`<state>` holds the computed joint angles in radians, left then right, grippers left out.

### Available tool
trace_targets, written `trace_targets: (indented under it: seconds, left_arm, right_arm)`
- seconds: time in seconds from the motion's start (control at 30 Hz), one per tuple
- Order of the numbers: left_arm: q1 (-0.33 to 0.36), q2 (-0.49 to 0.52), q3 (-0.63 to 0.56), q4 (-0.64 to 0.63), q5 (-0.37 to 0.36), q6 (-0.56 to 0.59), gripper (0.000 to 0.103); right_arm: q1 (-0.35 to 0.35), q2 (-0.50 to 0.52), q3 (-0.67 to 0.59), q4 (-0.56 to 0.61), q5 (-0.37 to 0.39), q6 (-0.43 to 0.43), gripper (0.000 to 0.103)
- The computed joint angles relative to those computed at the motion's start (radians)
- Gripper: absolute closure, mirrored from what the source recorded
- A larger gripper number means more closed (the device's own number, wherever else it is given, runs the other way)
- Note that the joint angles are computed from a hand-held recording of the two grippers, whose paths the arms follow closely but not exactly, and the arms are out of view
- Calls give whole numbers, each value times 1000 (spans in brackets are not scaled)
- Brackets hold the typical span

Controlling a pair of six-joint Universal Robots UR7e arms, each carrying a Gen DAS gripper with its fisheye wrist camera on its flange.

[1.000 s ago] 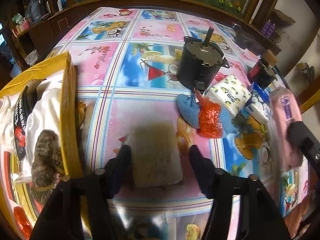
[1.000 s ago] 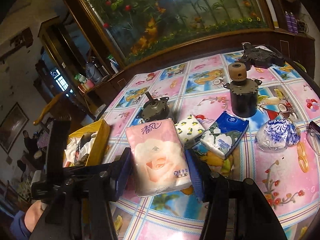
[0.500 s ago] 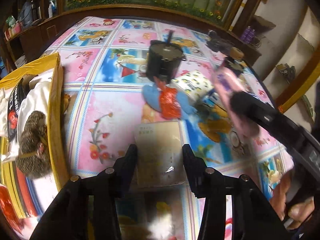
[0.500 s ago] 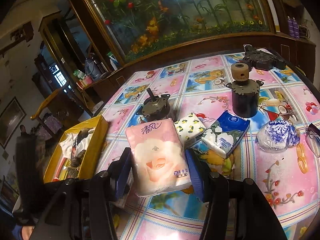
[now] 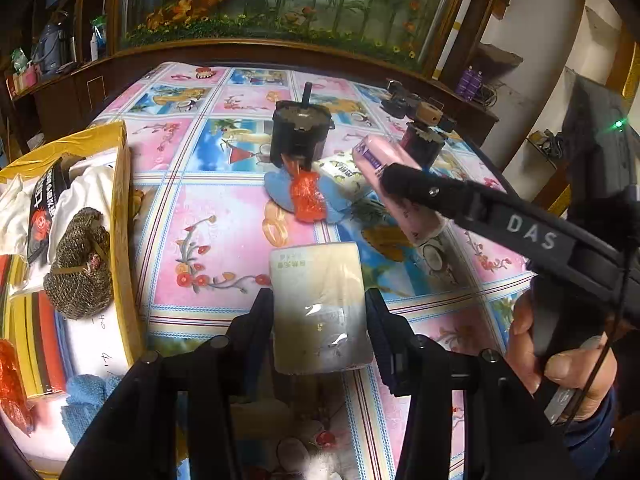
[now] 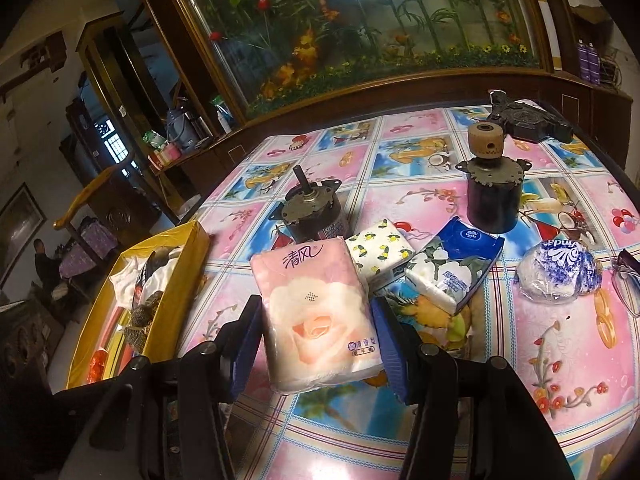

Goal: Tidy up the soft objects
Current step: 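Carry the white pack with the left gripper while the right carries the pink pack to the box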

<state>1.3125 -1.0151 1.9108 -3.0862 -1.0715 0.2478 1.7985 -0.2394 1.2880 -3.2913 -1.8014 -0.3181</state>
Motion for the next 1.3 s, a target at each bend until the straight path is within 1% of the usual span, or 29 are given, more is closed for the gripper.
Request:
trace_targets:
  seconds: [0.4,0.77,0.87,1.03,1.3]
  left_arm:
    - [12,-42,30,-32,-66,6,58]
    - [21,-71,38,-38,-93,5,58]
    - [26,-81,38,-38,-107,4,58]
    - [35,-103,41,-40,-133,3,58]
    - [65,-158,53,-55,-189,-1,58]
  right_arm:
    - [5,24,-26,1,-20,-27,44]
    - [10,38,-35,-7,-28,-59,44]
    - [11,45,-44,3,-39,-57,44]
    - [13,45,-37,-2,-30,-27,44]
    - [46,43,-1,-46,-33,-12,44]
